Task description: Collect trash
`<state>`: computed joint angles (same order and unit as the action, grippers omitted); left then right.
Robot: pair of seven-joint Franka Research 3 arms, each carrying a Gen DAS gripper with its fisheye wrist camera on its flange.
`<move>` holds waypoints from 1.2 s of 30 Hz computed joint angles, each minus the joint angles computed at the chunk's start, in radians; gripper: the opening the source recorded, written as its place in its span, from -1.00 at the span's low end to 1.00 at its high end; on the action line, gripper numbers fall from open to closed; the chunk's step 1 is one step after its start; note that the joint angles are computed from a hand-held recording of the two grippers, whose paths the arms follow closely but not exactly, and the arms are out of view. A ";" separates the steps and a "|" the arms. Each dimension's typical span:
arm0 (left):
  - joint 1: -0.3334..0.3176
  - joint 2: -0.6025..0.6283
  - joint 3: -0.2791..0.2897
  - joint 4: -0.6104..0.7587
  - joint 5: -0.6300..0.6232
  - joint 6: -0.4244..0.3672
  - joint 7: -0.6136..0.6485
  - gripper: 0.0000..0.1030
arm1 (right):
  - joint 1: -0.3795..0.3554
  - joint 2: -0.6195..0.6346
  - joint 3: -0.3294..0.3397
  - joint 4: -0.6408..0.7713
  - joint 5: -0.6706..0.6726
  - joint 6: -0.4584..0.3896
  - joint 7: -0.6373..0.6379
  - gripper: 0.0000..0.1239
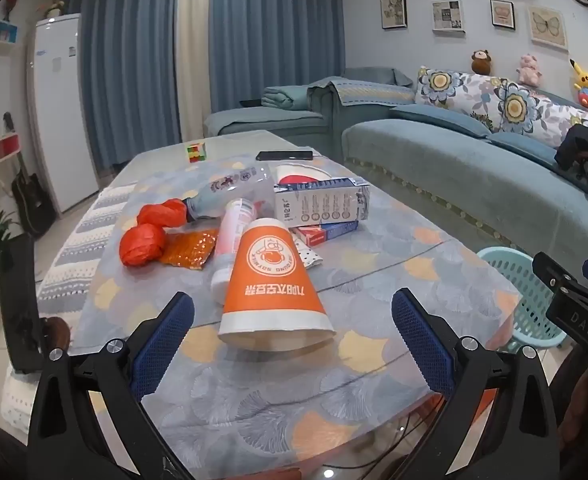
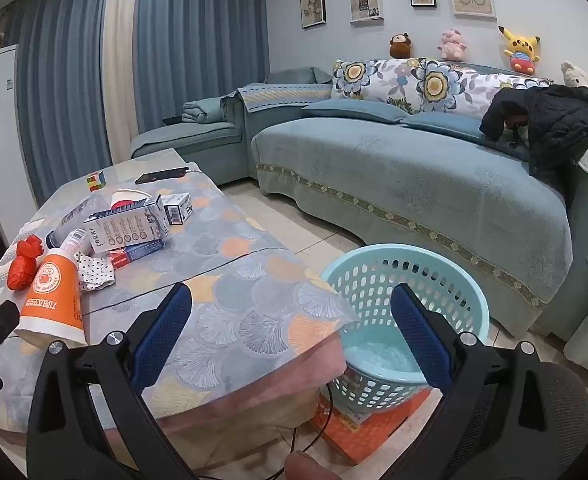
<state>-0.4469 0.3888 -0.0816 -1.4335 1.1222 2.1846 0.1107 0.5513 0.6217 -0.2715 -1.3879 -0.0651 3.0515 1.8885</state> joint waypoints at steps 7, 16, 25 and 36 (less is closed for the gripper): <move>-0.002 -0.008 0.000 -0.008 0.004 -0.003 -0.012 0.85 | -0.005 -0.006 0.007 -0.009 0.009 0.004 -0.013 0.53; -0.003 0.003 -0.002 0.008 -0.013 -0.014 0.010 0.85 | -0.012 0.000 0.012 0.002 0.019 -0.001 -0.017 0.53; -0.015 0.016 0.001 0.025 -0.016 -0.023 0.009 0.85 | -0.013 -0.003 0.014 -0.003 0.019 0.000 -0.018 0.54; -0.014 0.016 0.002 0.026 -0.022 -0.019 0.015 0.85 | -0.018 -0.007 0.020 -0.004 0.020 -0.003 -0.021 0.53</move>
<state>-0.4606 0.4045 -0.0798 -1.4078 1.1004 2.1656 0.1252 0.5334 0.6152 -0.2514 -1.3923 -0.0456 3.0483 1.8674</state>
